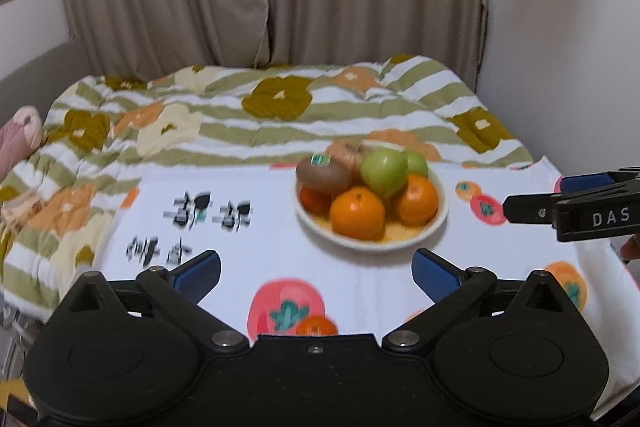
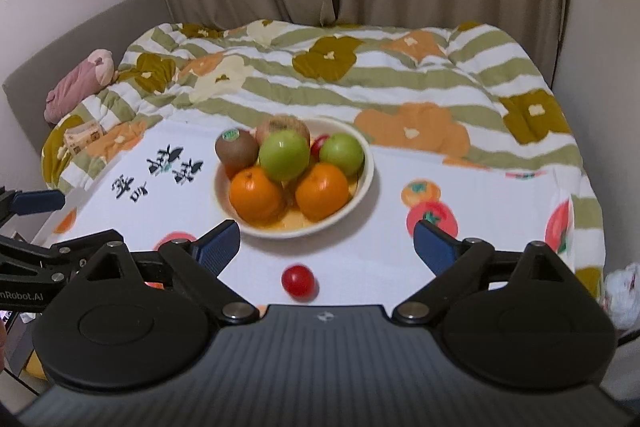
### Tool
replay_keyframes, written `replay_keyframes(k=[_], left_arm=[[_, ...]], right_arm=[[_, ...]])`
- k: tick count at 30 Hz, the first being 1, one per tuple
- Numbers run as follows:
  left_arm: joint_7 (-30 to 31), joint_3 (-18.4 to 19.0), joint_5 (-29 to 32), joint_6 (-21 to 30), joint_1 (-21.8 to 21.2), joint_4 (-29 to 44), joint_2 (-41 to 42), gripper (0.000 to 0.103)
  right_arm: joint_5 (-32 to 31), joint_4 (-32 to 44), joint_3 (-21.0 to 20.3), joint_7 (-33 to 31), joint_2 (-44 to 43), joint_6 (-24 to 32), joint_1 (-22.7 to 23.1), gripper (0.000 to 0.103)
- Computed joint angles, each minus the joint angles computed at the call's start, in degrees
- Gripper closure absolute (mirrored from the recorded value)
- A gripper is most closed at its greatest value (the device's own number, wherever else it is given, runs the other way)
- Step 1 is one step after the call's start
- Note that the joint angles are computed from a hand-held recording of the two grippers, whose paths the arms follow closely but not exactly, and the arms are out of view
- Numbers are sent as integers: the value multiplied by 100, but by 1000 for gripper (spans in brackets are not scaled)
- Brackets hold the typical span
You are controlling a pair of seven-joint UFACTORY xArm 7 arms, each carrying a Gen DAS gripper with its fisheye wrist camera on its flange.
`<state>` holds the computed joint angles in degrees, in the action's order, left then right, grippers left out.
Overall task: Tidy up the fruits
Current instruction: 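Withdraw both tools toward the last mandarin and tomato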
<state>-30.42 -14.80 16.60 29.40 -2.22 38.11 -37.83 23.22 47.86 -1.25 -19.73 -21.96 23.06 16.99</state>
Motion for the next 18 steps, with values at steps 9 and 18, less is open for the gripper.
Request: replay_keyframes(k=[9, 18], left_arm=[[28, 100, -69, -215, -105, -544, 53, 3], [286, 286, -161, -603, -123, -581, 686, 28]], right_arm=[[138, -416, 35, 230, 98, -157, 71, 0], [191, -382, 115, 363, 468, -374, 118, 0]])
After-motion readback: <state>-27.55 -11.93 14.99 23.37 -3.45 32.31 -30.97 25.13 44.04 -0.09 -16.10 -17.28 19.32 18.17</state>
